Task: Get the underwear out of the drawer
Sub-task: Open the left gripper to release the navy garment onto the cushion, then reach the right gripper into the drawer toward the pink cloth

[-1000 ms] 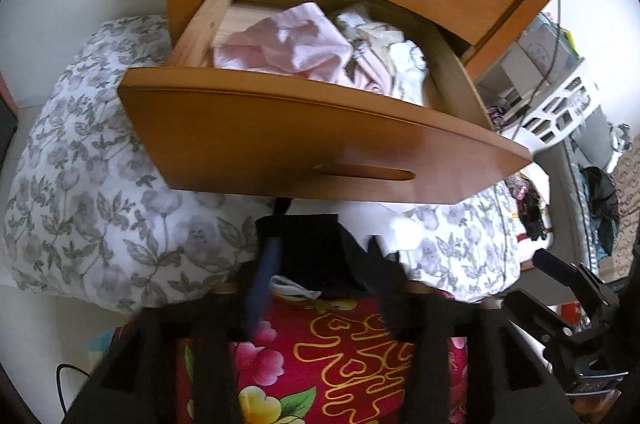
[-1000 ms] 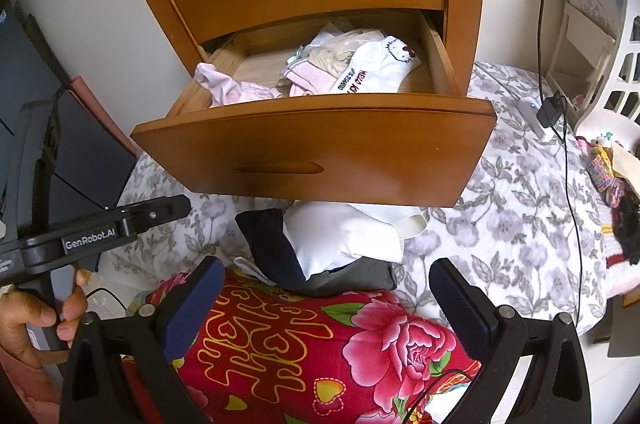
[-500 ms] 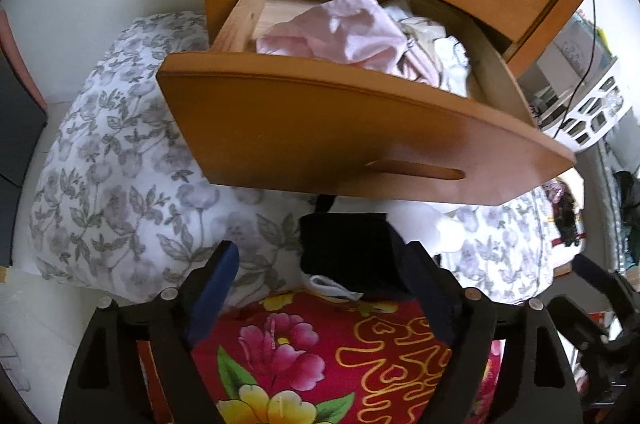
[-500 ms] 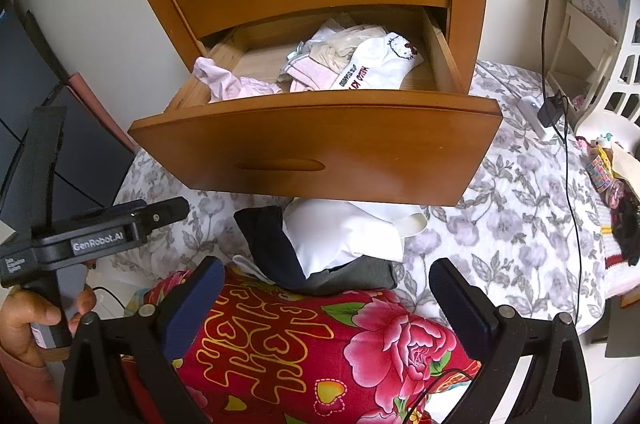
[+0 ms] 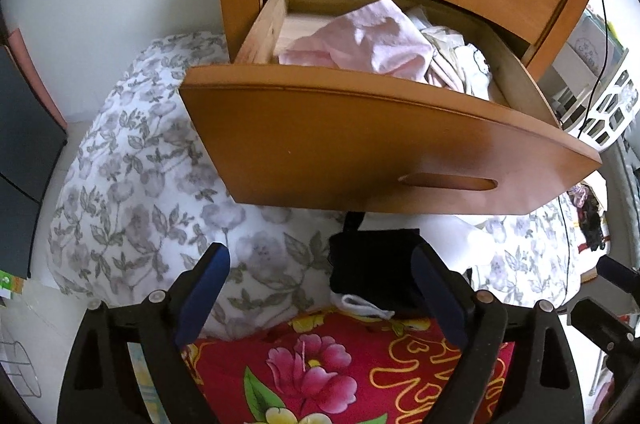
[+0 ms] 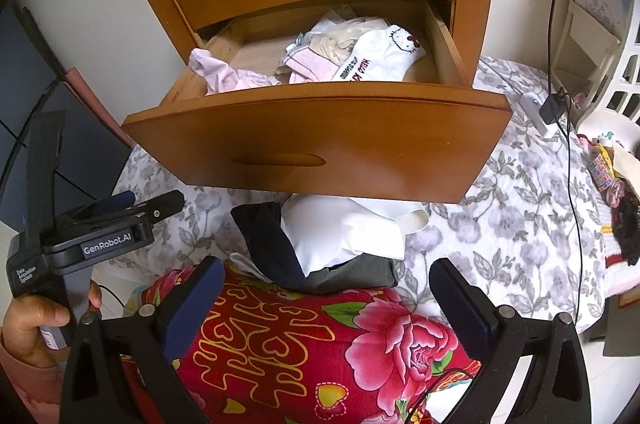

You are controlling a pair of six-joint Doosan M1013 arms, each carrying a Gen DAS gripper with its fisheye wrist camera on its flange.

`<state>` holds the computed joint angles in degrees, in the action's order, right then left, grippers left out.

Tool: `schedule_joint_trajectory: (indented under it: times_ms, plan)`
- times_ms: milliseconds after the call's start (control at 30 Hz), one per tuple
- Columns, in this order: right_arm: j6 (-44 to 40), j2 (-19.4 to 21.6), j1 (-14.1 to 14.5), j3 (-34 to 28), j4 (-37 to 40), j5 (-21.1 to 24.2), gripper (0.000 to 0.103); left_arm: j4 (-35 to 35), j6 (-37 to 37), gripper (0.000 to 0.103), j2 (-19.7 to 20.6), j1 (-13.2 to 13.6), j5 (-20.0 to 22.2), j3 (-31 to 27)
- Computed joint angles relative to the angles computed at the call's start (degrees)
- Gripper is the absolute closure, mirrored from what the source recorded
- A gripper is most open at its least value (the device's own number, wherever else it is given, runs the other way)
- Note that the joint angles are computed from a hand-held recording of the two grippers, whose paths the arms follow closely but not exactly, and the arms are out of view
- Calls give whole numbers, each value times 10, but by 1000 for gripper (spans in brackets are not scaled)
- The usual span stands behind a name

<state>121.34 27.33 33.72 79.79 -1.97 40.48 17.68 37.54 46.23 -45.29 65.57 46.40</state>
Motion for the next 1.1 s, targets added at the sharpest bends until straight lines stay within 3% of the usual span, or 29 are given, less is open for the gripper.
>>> schedule_joint_trajectory:
  times_ms: [333, 633, 1100]
  plan:
    - [7, 12, -2, -17, -3, 13, 0, 54, 10, 10, 0, -5, -13, 7]
    - [50, 14, -3, -29, -55, 4, 0, 110, 4, 10, 3, -11, -11, 9]
    - [38, 19, -19, -75, -83, -2, 0, 100, 4, 10, -9, -3, -56, 27]
